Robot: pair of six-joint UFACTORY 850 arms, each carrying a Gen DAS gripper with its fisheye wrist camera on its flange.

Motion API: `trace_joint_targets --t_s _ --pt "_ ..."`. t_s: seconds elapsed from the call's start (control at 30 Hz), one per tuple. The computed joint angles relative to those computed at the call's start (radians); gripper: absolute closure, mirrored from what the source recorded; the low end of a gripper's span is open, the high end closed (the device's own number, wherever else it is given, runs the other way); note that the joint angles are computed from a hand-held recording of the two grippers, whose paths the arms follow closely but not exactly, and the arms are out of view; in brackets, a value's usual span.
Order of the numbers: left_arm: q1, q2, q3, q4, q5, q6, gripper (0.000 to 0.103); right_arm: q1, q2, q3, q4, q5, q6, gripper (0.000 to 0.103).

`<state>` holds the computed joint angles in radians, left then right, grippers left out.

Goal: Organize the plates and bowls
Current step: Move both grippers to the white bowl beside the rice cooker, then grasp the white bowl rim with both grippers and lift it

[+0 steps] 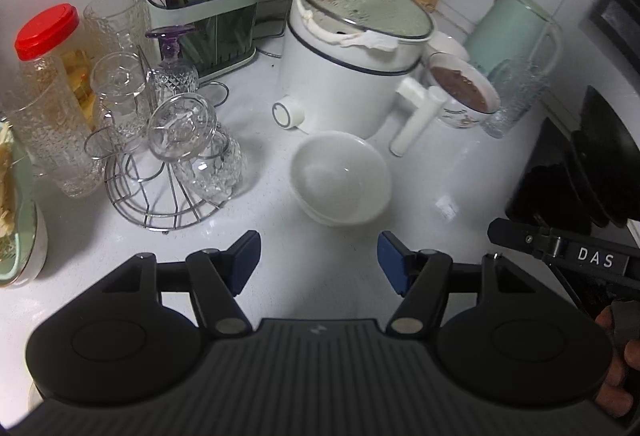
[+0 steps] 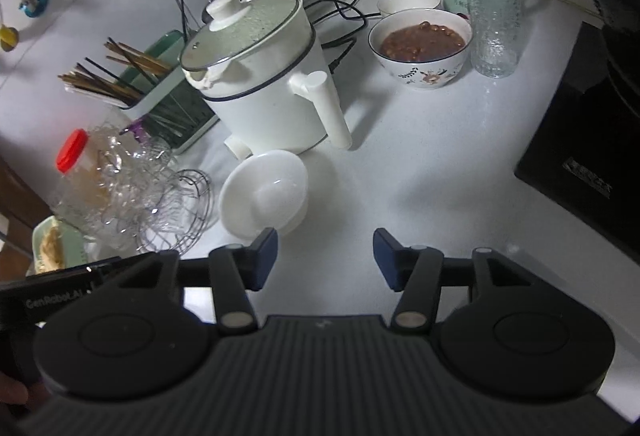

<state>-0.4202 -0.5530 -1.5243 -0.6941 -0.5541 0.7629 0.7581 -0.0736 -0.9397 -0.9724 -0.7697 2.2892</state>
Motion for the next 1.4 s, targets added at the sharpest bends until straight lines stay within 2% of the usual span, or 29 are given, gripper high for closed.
trace_joint_targets --t_s 0.3,0.4,0.57,0.73,0.87,0.93,1.1,1.13,1.23,1.4 --pt "-0.034 -0.171 -0.194 0.165 -0.034 -0.212 0.034 -0.117 -0.046 0.016 -0.027 0.144 -0.071 0.048" --pt "-0.037 -0.226 -0.258 0.178 -0.072 -0.223 0.034 -0.153 -0.063 0.021 -0.052 0.200 -0.056 0.048" --pt "-0.044 -0.287 -0.326 0.209 -0.085 -0.270 0.035 -0.193 -0.101 0.025 -0.129 0.275 -0.007 0.048" --pt "-0.043 -0.350 -0.402 0.222 -0.116 -0.298 0.042 -0.227 -0.146 0.008 -0.218 0.340 0.052 0.053" --pt "-0.043 -0.405 -0.475 0.253 -0.151 -0.322 0.052 -0.249 -0.190 -0.014 -0.278 0.389 0.098 0.064" --pt "-0.047 -0.417 -0.487 0.264 -0.152 -0.289 0.057 -0.252 -0.209 -0.023 -0.307 0.402 0.136 0.067" --pt "-0.044 -0.450 -0.525 0.223 -0.199 -0.244 0.076 -0.249 -0.248 -0.039 -0.361 0.432 0.223 0.085" --pt "-0.044 -0.449 -0.524 0.215 -0.197 -0.232 0.077 -0.246 -0.253 -0.043 -0.368 0.433 0.227 0.085" --pt "-0.048 -0.440 -0.510 0.211 -0.184 -0.212 0.078 -0.232 -0.262 -0.062 -0.288 0.400 0.121 0.086" --pt "-0.048 -0.409 -0.475 0.189 -0.183 -0.178 0.078 -0.215 -0.253 -0.055 -0.329 0.365 0.181 0.088"
